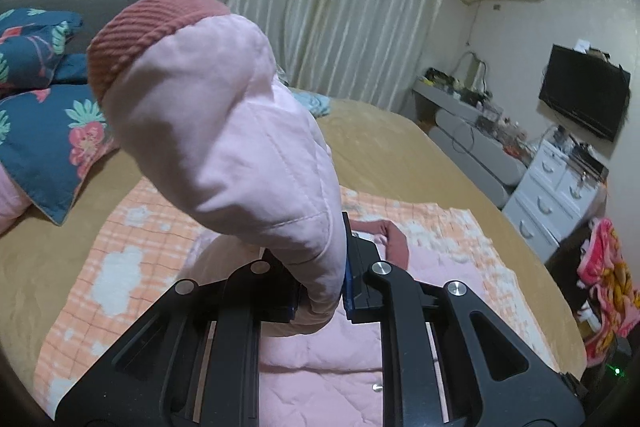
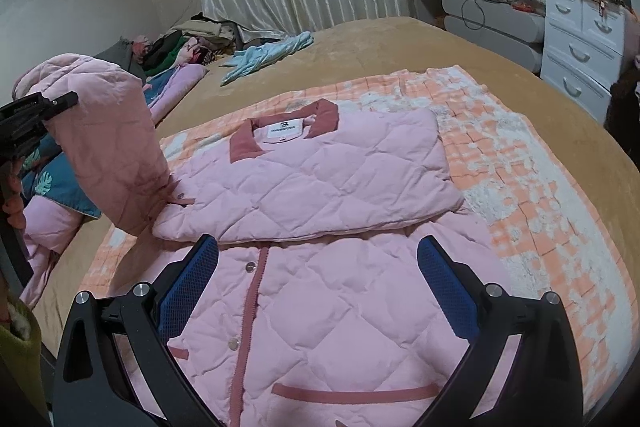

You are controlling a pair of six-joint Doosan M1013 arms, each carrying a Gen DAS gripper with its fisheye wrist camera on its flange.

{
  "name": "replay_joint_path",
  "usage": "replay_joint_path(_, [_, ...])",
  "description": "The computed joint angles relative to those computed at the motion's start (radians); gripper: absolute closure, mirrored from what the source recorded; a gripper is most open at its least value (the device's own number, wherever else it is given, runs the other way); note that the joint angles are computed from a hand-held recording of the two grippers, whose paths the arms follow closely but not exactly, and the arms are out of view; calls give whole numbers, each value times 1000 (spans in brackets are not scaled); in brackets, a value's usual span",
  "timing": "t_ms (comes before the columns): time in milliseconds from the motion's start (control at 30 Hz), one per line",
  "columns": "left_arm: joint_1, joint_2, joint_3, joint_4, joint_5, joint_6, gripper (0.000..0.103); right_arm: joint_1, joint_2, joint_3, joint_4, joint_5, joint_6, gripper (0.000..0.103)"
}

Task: Fold large clothes
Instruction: 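Lift the held sleeve up off the bed with the left gripper, then fold the held sleeve across the jacket body and open the left gripper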

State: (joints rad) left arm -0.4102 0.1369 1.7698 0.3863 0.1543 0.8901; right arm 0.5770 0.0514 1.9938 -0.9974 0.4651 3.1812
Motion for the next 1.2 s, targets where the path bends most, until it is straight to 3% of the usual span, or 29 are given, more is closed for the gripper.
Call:
replay_joint_path(133, [-21,21,-12,-30,19,56,94,-13,-4,16,-7,-21,20,4])
replay_joint_path(600, [-121,91,-56,50,115,67,94,-61,-32,82,-65,-64,136,4])
replay_joint_path(733, [-150,106,-57,189,136,-38,94,-74,-39,100,-85,-68,170,4])
replay_joint_path(1200, [-210,187,-86,178,222,56,92,-122,-53,145,-90,-82,235,4])
